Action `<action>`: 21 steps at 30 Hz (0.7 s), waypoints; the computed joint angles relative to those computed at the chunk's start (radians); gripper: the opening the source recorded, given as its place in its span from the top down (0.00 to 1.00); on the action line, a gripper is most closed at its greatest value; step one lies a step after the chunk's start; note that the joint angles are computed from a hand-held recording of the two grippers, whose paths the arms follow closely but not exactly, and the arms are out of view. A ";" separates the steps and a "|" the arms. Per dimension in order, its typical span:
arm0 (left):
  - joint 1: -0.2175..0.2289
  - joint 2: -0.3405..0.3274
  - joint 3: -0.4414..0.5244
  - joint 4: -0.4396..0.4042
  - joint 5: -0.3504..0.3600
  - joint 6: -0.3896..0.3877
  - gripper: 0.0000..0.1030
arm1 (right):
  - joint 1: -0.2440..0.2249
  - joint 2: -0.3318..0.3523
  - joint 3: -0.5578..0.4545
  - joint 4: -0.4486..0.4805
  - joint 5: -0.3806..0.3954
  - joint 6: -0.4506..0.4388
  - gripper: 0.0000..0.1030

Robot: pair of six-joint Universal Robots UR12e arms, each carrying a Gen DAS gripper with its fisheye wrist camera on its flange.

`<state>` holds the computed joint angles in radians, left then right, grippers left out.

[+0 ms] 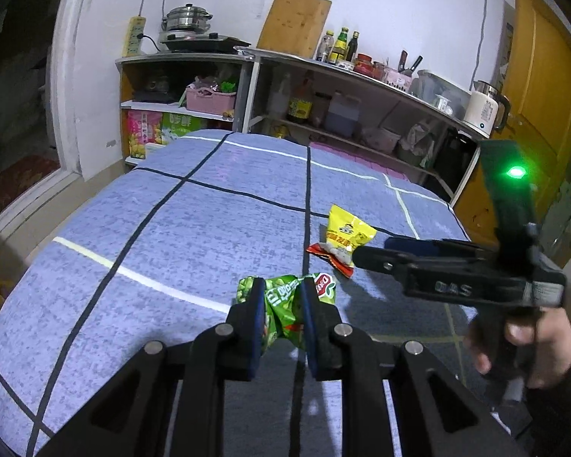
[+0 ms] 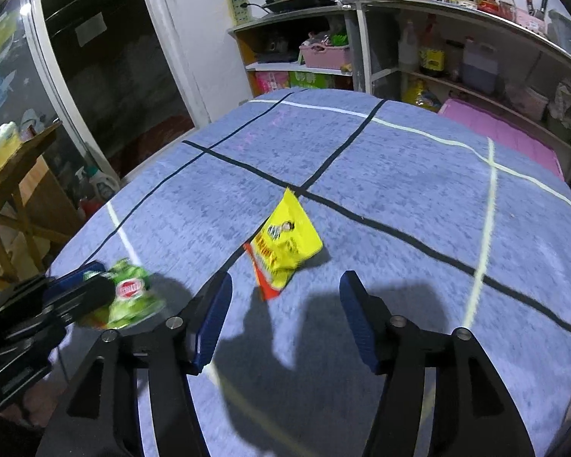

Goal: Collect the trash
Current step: 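Grasp the green snack bag with the left tool while the right tool grasps the yellow bag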

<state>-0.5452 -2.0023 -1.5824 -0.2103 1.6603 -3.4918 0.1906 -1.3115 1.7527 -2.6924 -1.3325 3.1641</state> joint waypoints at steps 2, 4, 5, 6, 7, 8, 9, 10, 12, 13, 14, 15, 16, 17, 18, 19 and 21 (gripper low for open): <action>0.003 0.001 -0.006 0.006 -0.001 -0.006 0.82 | 0.002 0.015 -0.015 0.009 0.000 -0.012 0.42; 0.006 0.002 -0.009 0.007 -0.004 -0.010 0.82 | 0.005 0.032 -0.032 0.022 -0.007 -0.018 0.42; 0.008 0.001 -0.010 0.008 -0.005 -0.012 0.82 | 0.005 0.040 -0.039 0.025 -0.003 -0.019 0.42; 0.009 0.001 -0.011 0.008 -0.007 -0.014 0.82 | 0.004 0.046 -0.046 0.028 0.004 -0.021 0.42; 0.010 0.001 -0.012 0.007 -0.009 -0.016 0.82 | 0.005 0.052 -0.052 0.030 0.005 -0.022 0.42; 0.012 0.001 -0.014 0.007 -0.012 -0.017 0.82 | 0.006 0.057 -0.058 0.035 -0.001 -0.022 0.42; 0.012 0.001 -0.014 0.006 -0.014 -0.017 0.82 | 0.009 0.062 -0.065 0.041 -0.011 -0.020 0.42; 0.013 0.001 -0.014 0.005 -0.016 -0.018 0.82 | 0.009 0.064 -0.068 0.044 -0.011 -0.020 0.42; 0.012 0.000 -0.012 0.002 -0.017 -0.018 0.82 | 0.009 0.066 -0.070 0.045 -0.009 -0.013 0.55; 0.011 -0.001 -0.012 0.002 -0.017 -0.018 0.82 | 0.009 0.065 -0.068 0.042 -0.008 -0.013 0.66; 0.011 0.000 -0.013 0.002 -0.016 -0.018 0.82 | 0.009 0.063 -0.067 0.045 -0.006 -0.011 0.67; 0.010 -0.001 -0.011 0.000 -0.015 -0.018 0.82 | 0.010 0.061 -0.065 0.042 -0.014 -0.006 0.67; 0.010 -0.001 -0.009 -0.001 -0.014 -0.018 0.82 | 0.011 0.058 -0.063 0.041 -0.018 -0.005 0.67; 0.011 -0.001 -0.009 -0.001 -0.016 -0.018 0.82 | 0.011 0.054 -0.060 0.039 -0.018 -0.005 0.67; 0.009 -0.001 -0.008 -0.001 -0.013 -0.017 0.82 | 0.010 0.049 -0.053 0.035 -0.014 -0.004 0.68; 0.008 0.000 -0.008 -0.001 -0.011 -0.016 0.82 | 0.010 0.041 -0.045 0.032 -0.011 -0.003 0.68; 0.003 0.003 -0.008 -0.001 -0.007 -0.015 0.82 | 0.011 0.023 -0.026 0.019 -0.011 0.002 0.68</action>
